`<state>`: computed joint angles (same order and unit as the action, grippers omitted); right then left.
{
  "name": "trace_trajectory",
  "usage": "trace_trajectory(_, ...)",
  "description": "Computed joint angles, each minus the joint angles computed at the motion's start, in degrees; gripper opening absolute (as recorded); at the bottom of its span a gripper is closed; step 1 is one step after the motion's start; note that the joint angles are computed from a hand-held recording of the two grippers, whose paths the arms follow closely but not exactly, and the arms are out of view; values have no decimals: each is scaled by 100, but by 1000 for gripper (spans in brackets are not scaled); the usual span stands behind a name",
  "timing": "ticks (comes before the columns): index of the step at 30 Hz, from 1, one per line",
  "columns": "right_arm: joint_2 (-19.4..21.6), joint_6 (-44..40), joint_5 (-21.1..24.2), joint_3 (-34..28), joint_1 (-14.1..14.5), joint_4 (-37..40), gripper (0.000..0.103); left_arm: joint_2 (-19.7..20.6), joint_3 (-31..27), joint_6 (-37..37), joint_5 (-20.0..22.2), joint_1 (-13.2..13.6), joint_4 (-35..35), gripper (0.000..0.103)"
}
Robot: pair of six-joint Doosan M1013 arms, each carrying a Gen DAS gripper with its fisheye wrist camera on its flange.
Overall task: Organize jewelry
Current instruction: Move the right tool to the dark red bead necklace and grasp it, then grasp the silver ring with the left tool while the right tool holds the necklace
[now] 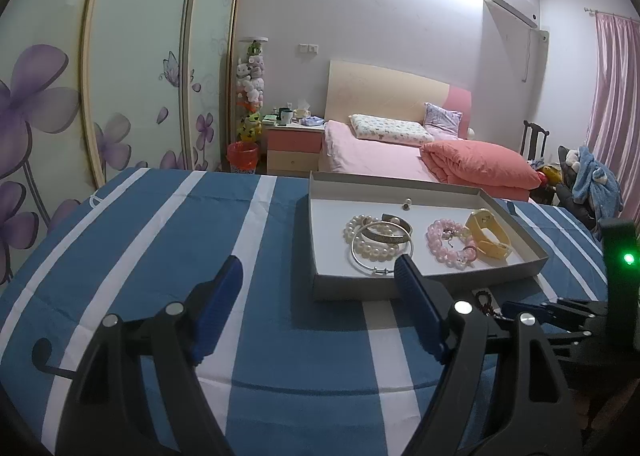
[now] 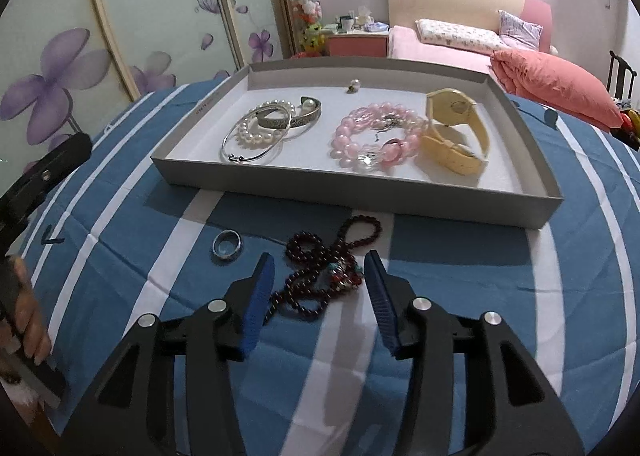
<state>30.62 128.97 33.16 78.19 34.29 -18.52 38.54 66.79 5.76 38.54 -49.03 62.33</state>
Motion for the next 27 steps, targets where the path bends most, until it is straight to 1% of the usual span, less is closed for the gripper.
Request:
trace_trajectory(2,59,-73,117,-85,-4,72,48,11,-31,86,5,2,-78,76)
trace_trajectory(6,109,-11,292,-167,32,-154,48,28,-62,156,-1,-3,-155,76)
trace_trajectory(7,122,20,321,-183,41,-228,47,35,-73,182,-6,-5,-180,76)
trace_trajectory(8,130,127,381,-186,67,-411,38,45,-93,215,-9,-3,-205,76)
trace_trajectory(9,124,192,431,-181,78,-525,32,49,-103,246,-21,-4,-227,76)
trace_trajectory(10,120,150,397,-177,59,-459,18,57,-115,269,-28,-5,-243,76)
trace_trajectory(11,87,165,360,-125,37,-428,13,63,-126,303,-38,-9,-267,76)
trace_trajectory(13,63,232,380,-92,18,-474,13,80,-162,415,-77,-7,-361,76)
trace_trajectory(16,-20,696,451,44,4,-818,12,117,-236,720,-149,-9,-629,76)
trace_trajectory(17,-42,817,446,79,-18,-875,10,134,-266,859,-182,-8,-758,76)
trace_trajectory(20,-174,1401,567,253,-81,-1226,8,206,-406,1457,-242,-9,-1285,76)
trace_trajectory(21,-201,1533,615,296,-109,-1287,8,248,-487,1783,-234,-11,-1560,76)
trace_trajectory(22,-222,1649,650,327,-129,-1344,8,286,-552,1949,-195,-24,-1696,76)
trace_trajectory(24,-275,1984,746,411,-175,-1492,8,408,-776,2567,-37,-41,-2198,77)
trace_trajectory(27,-357,2262,728,544,-248,-1564,8,581,-1070,3177,248,-60,-2727,77)
